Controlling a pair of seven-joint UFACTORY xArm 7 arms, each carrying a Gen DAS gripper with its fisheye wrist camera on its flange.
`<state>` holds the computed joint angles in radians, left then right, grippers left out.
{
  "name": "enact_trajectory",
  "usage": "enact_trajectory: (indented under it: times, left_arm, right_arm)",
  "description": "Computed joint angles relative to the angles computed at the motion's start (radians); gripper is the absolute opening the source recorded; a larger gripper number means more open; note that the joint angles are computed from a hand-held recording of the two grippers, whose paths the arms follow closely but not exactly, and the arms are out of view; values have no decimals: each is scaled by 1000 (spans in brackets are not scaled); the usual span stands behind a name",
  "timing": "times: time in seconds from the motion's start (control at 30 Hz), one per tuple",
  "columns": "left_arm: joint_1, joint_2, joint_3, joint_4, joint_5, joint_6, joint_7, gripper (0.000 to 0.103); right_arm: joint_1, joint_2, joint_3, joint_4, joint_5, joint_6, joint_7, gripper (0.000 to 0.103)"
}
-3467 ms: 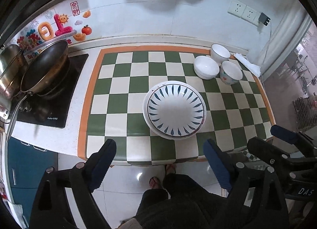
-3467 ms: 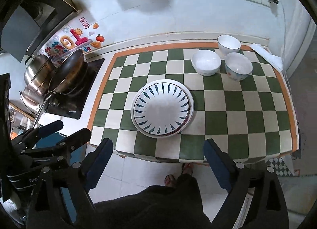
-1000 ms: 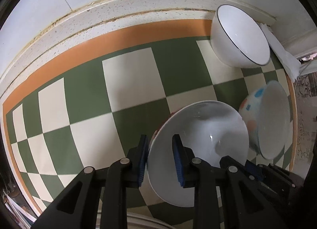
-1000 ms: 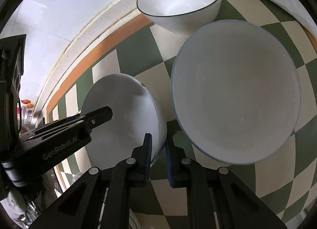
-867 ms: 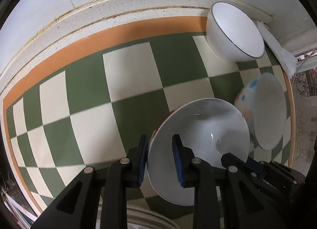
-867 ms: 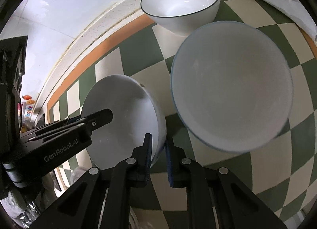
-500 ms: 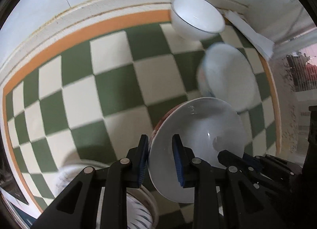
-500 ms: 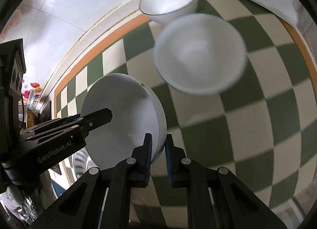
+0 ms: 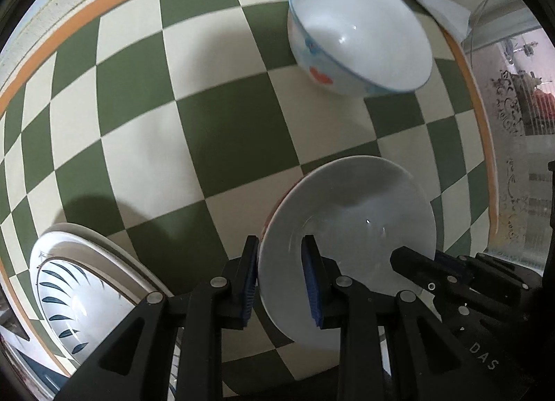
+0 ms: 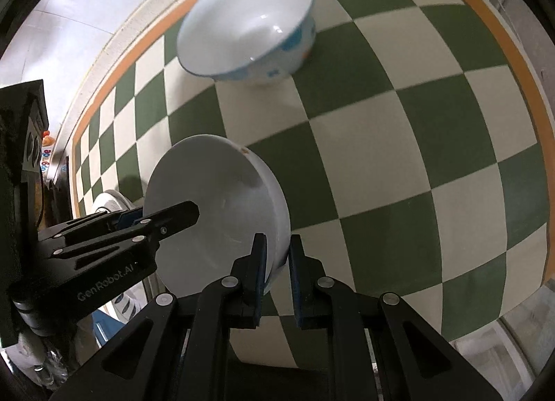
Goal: Organize plates and bowls
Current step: 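Carry the white bowl with both grippers into the blue-dotted bowl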
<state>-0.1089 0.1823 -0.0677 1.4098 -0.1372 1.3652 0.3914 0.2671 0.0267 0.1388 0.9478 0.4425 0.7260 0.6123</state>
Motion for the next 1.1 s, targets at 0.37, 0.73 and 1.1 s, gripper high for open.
enact_trajectory:
  times: [0.37,0.73,1.1]
  left_arm:
    - [-1,42,3,62,26,69,-34,23]
    - [20,149,-3,375,-77,116,-103,34]
    - [-64,604,-41,897,-42,253,-206,31]
  right_arm:
    - [-35,46,-10,35,122,33,-96,17]
    - [-117,-65,-89,47,114,-36,-146,51]
    - [-204,234,-54,270,126,-43,-229,36]
